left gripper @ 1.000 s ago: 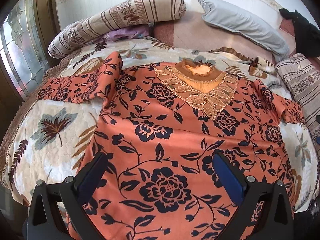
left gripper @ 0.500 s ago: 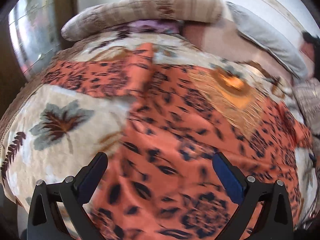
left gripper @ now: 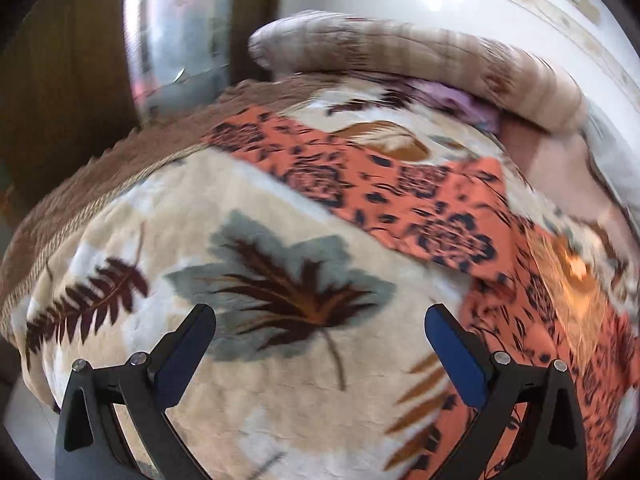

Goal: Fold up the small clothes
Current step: 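Grasp the sleeve nearest the right tool and fold it across the shirt body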

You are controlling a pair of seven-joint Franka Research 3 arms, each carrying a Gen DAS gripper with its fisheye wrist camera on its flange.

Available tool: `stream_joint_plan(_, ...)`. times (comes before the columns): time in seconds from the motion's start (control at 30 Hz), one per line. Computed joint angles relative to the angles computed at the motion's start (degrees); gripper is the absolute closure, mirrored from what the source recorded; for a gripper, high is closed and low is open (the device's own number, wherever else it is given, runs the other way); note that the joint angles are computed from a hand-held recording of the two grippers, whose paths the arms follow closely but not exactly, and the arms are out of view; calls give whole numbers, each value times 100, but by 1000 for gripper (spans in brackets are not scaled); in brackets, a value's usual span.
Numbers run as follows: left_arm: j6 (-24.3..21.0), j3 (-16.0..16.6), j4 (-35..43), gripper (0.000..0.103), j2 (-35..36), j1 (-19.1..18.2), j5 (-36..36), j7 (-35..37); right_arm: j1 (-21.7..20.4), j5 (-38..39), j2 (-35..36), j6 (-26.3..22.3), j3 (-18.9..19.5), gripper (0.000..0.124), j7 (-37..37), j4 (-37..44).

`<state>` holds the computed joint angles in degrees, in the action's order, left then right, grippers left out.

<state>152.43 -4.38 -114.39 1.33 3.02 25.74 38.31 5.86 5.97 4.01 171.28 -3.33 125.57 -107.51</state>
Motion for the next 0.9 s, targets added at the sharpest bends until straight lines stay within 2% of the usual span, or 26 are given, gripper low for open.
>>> stream_joint_plan(0.13,355,64,-285,0,-198,99,-241,27,661,147,260,158,438,118,-737,1049)
stream_joint_plan(0.2,447,73,-403,0,-309,144,-132,-36,1069,-26,585,263,568,118,-670,1527)
stream_joint_plan(0.27,540,92,-477,0,-361,180,-294,98,1615,-91,970,203,447,114,-491,1887)
stream_joint_plan(0.33,641,124,-567,0,-419,223,-528,213,1866,91,1470,125,640,113,-546,2185)
stream_joint_plan(0.37,663,146,-602,0,-437,245,-682,286,1815,344,1735,-46,913,105,-791,2366)
stream_joint_plan(0.4,667,160,-625,0,-441,259,-838,362,1775,677,2147,-292,1200,91,-1123,2684)
stream_joint_plan(0.43,654,177,-631,0,-429,263,-1059,491,1760,812,2455,-451,1365,39,-1345,2899)
stream_joint_plan(0.47,612,203,-629,0,-410,255,-1401,721,1834,901,2694,-648,1386,21,-1480,2983)
stream_joint_plan(0.53,551,219,-644,0,-411,262,-1800,1014,1930,1063,3242,-1437,1325,21,-1471,3353)
stream_joint_plan(0.57,543,221,-656,0,-418,277,-1877,1070,1977,1148,3299,-1484,1242,21,-1302,3248)
stream_joint_plan(0.63,597,212,-715,0,-465,308,-1886,1064,1814,1706,3065,-842,1460,21,-1705,2664)
stream_joint_plan(0.73,717,217,-757,0,-474,300,-2138,1173,1741,1978,2954,-652,1544,21,-2097,2648)
stream_joint_plan(0.83,667,189,-705,0,-421,270,-2256,1342,1672,2196,3193,-468,1642,21,-2433,3179)
stream_joint_plan(0.9,626,169,-652,0,-378,271,-2180,1354,1597,2606,3426,-589,1829,21,-2536,3460)
